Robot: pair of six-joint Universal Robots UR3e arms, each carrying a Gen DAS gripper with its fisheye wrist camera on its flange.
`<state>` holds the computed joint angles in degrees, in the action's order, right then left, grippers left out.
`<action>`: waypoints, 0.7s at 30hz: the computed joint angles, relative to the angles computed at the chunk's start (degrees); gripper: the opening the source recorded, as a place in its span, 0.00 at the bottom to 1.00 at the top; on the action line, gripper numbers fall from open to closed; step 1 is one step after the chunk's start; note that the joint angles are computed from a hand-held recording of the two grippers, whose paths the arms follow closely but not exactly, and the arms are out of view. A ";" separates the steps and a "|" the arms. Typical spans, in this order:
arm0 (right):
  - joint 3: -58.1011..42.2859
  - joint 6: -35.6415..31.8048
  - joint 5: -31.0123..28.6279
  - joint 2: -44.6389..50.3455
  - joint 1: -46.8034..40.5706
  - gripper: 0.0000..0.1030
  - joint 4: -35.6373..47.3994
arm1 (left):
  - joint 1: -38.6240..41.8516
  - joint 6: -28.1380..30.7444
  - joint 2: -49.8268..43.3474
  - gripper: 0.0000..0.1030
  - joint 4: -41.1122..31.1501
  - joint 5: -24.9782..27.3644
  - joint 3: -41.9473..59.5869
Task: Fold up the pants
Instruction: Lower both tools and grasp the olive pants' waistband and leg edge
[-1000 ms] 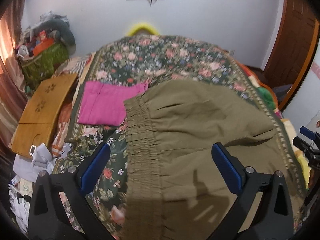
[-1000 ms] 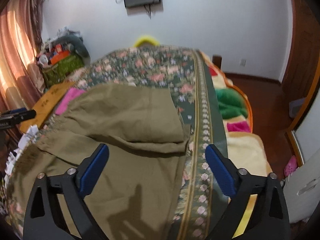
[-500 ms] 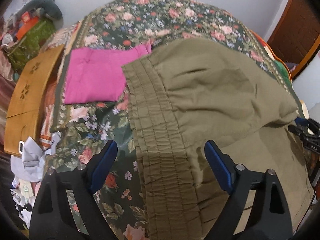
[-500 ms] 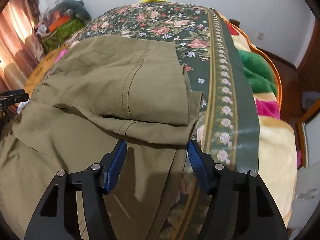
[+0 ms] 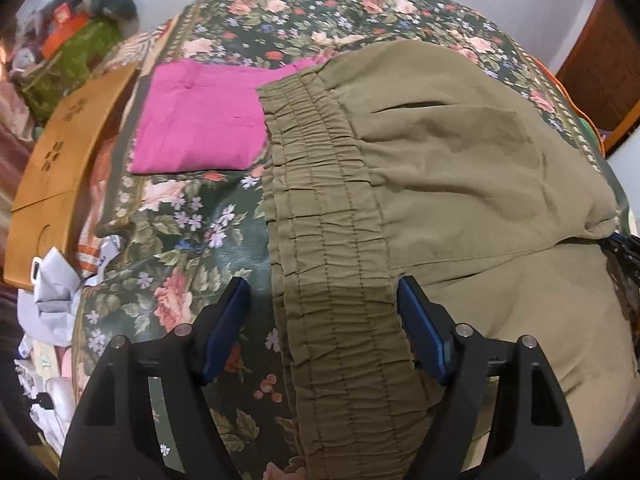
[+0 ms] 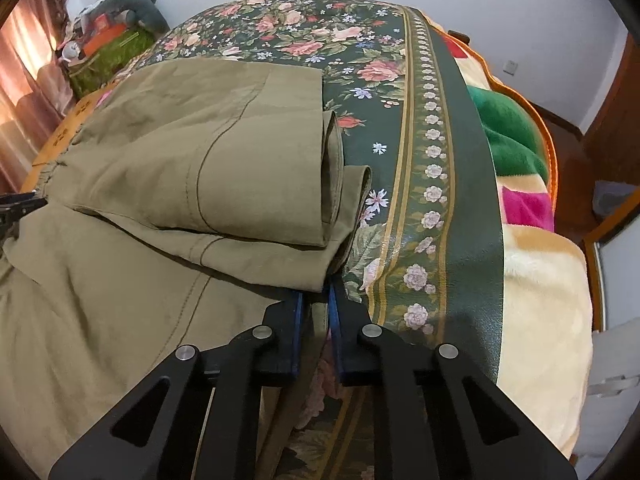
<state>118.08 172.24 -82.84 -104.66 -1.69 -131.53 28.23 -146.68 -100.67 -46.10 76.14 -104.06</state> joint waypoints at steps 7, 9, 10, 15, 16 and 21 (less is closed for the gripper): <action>-1.72 0.16 -0.81 1.27 0.89 0.11 0.52 | 0.39 0.73 -0.18 0.75 -0.29 -0.26 0.57; -2.08 -0.33 0.26 0.27 -0.03 0.11 2.06 | 1.41 0.18 -0.31 0.75 -4.65 -1.53 2.83; -2.20 -0.13 0.27 -0.37 -0.07 0.12 2.62 | 1.75 0.11 -0.16 0.75 -6.14 -1.88 3.56; -2.84 -1.26 1.15 -3.59 0.04 0.21 4.86 | 2.64 2.35 2.79 0.76 -7.55 -2.23 4.30; -2.83 -1.81 1.78 -4.58 -0.10 0.23 4.83 | 2.71 2.77 3.11 0.76 -7.46 -2.26 4.46; -3.39 -2.07 5.09 -5.88 -1.78 0.35 2.25 | 3.40 3.24 2.40 0.81 -10.45 -4.20 8.41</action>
<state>114.69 170.17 -77.75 -110.55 -3.47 -129.28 31.63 -143.44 -98.27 -56.55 71.94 -95.65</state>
